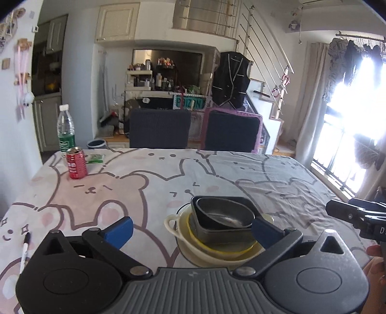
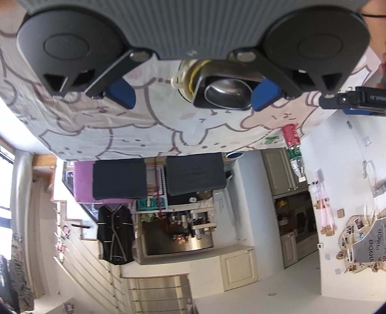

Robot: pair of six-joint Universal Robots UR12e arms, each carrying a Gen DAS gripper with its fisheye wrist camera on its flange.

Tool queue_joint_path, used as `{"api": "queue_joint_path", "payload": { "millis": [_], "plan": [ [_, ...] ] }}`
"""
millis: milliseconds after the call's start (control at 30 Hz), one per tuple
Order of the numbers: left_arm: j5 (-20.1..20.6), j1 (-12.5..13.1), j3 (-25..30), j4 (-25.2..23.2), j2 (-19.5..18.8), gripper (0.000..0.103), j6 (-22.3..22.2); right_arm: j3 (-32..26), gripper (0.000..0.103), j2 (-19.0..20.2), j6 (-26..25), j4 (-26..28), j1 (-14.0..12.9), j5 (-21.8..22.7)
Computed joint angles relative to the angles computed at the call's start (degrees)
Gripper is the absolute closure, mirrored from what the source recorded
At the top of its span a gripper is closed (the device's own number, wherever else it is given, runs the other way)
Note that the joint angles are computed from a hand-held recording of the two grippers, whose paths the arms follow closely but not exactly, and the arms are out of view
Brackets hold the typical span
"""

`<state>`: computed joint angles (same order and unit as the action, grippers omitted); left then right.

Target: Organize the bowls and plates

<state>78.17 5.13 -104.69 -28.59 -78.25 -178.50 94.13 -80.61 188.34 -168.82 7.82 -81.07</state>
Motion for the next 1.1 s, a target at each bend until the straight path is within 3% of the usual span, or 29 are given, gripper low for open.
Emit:
{"api": "queue_joint_path", "payload": {
  "millis": [167, 467, 633, 1100],
  "plan": [
    [4.0, -1.2, -3.2, 4.7, 1.5, 0.000, 0.7, 2.5, 0.000, -1.1, 0.3, -1.4, 0.9, -2.8],
    [5.2, -1.2, -5.5, 3.7, 2.7, 0.000, -0.2, 4.0, 0.000, -1.9, -1.5, -2.0, 2.1, -6.5],
    [8.5, -2.5, -6.6, 7.5, 2.8, 0.000, 2.3, 4.9, 0.000, -2.3, -2.2, -2.8, 2.8, -8.7],
    [6.7, -1.8, -7.4, 8.7, 3.3, 0.000, 2.3, 6.0, 0.000, -2.9, -4.8, -3.9, 3.4, -10.1]
  ]
}}
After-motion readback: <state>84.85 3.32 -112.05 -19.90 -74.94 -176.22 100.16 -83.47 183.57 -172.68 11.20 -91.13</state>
